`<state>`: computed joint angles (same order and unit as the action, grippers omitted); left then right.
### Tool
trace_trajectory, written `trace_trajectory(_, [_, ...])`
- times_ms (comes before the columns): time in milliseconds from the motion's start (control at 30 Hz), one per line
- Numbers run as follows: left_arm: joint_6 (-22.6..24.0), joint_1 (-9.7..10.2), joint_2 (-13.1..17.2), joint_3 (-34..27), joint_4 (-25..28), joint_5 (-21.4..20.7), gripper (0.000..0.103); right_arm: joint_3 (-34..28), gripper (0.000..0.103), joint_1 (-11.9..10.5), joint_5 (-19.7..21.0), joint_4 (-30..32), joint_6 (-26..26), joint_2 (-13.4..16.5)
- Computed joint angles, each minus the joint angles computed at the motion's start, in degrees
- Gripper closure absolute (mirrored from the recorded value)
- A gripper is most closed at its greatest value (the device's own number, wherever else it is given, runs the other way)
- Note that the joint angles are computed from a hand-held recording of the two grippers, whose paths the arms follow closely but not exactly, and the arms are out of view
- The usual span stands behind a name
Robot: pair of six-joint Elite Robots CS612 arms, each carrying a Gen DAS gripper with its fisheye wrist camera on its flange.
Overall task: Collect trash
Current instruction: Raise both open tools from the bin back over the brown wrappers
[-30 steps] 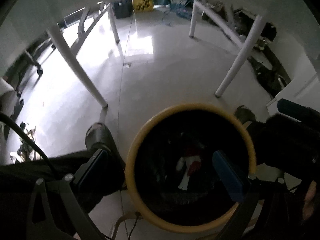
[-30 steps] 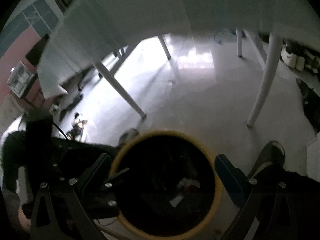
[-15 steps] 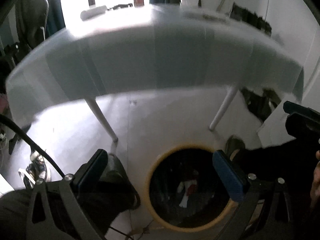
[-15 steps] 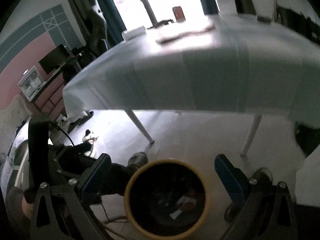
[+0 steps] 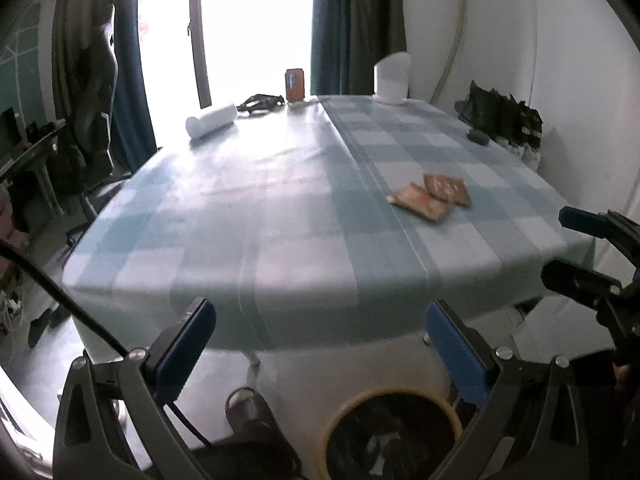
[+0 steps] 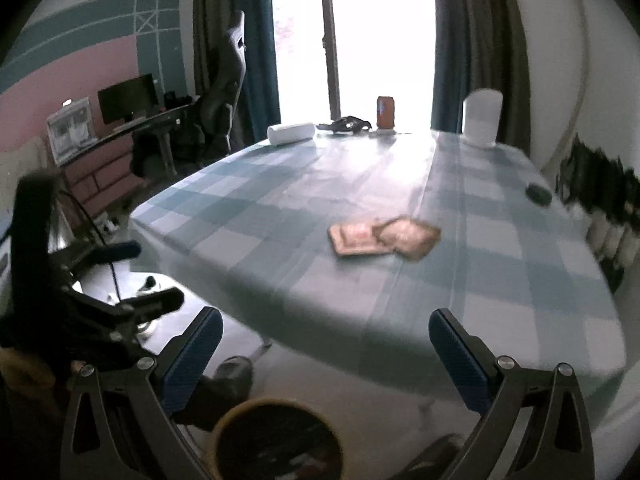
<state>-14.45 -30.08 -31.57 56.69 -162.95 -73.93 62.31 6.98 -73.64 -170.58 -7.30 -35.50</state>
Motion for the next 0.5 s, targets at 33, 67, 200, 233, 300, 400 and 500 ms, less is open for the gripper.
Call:
trace_trajectory(33, [0.2,0.21,0.42,-0.96,0.26,-0.06,0.001,-1.54,0.0,0.03,-0.02,1.0,-0.77,0.64])
trace_trajectory(67, [0.18,0.35,0.78,-1.8,0.44,-0.35,0.001,-1.87,0.0,-0.04,0.19,1.14,-1.37,0.75])
trace_trajectory(200, [0.38,1.07,2.34,-5.42,1.85,-1.8,0.001,-5.52,0.0,-0.15,-0.27,2.7,-2.9,2.46])
trace_trajectory(233, [0.54,1.22,2.89,-6.47,2.18,-2.05,0.001,-6.45,0.0,-0.16,-0.56,3.01,-2.83,2.94])
trace_trajectory(300, [0.75,1.5,3.7,-8.0,2.48,-2.43,0.001,-9.65,0.0,-0.21,-0.49,4.92,-2.77,4.45])
trace_trajectory(400, [0.51,2.1,4.92,-10.12,2.71,-4.47,0.001,-14.27,0.001,-0.13,-0.56,8.61,-3.14,6.71])
trace_trajectory(500, [0.54,2.49,5.34,-10.7,2.42,-5.5,0.001,-19.32,0.01,0.15,-1.99,12.32,-4.12,9.38])
